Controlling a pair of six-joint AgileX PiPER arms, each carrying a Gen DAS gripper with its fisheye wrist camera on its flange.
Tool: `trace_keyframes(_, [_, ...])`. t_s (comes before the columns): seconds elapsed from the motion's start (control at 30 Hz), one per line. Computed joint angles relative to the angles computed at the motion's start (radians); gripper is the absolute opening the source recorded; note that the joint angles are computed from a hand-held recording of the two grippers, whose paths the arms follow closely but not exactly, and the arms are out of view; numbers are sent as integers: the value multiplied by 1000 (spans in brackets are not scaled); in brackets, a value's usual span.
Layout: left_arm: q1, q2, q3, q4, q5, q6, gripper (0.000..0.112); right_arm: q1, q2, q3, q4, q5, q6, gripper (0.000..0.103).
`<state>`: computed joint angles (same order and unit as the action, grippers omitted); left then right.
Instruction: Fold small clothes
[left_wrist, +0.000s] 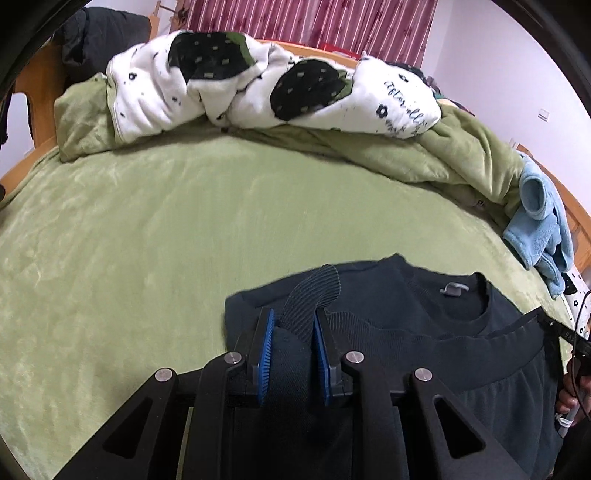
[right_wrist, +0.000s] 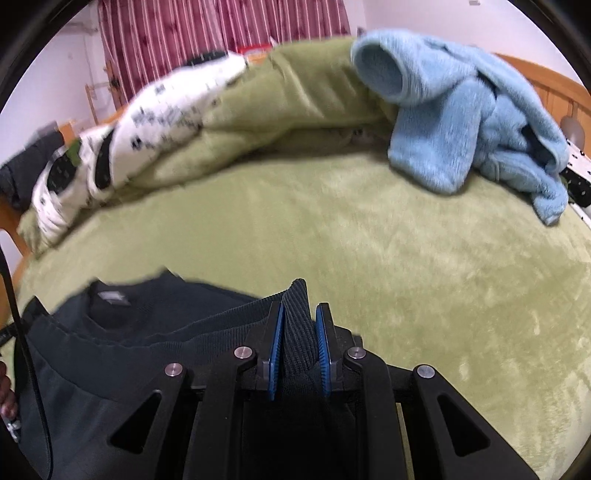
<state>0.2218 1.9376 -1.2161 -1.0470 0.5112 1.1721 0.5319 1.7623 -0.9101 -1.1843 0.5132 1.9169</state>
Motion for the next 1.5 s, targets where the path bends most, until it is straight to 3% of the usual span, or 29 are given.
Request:
trace_keyframes(0.13, [11, 25, -29, 34, 31, -49, 23, -63, 28, 8, 73, -100, -55, 20])
trace_keyframes(0.2, [10, 27, -33, 58, 28, -78, 25, -66, 32, 0, 103, -98, -90, 23])
trace_keyframes(0.37, [14, 15, -35, 122, 35, -147, 33, -13, 16, -34, 178, -4, -181, 28])
trace_keyframes(0.57, [51, -47, 28, 115, 50, -115, 47, 128, -28, -74, 211, 134, -185, 37])
trace_keyframes(0.63, [66, -76, 56, 119, 50, -102, 60, 187, -24, -110, 225, 170, -187, 38])
trace_keyframes(0.8, [117, -160, 140, 121, 53, -14, 61, 302, 29, -217, 238, 206, -163, 42])
trace_keyframes(1.07, [242, -217, 201, 105, 135, 111, 61, 422, 264, -497, 366, 215, -282, 42])
trace_keyframes(1.13, [269, -217, 199, 102, 159, 125, 61, 447, 323, -560, 410, 251, -312, 42])
trace_keyframes(1.23, [314, -210, 191, 97, 198, 142, 61, 507, 399, -652, 419, 381, -319, 42])
trace_keyframes(1.33, [358, -200, 183, 93, 238, 156, 61, 557, 397, -657, 416, 446, -300, 42])
trace_keyframes(1.5, [417, -185, 175, 93, 290, 167, 61, 626, 339, -604, 445, 459, -267, 42])
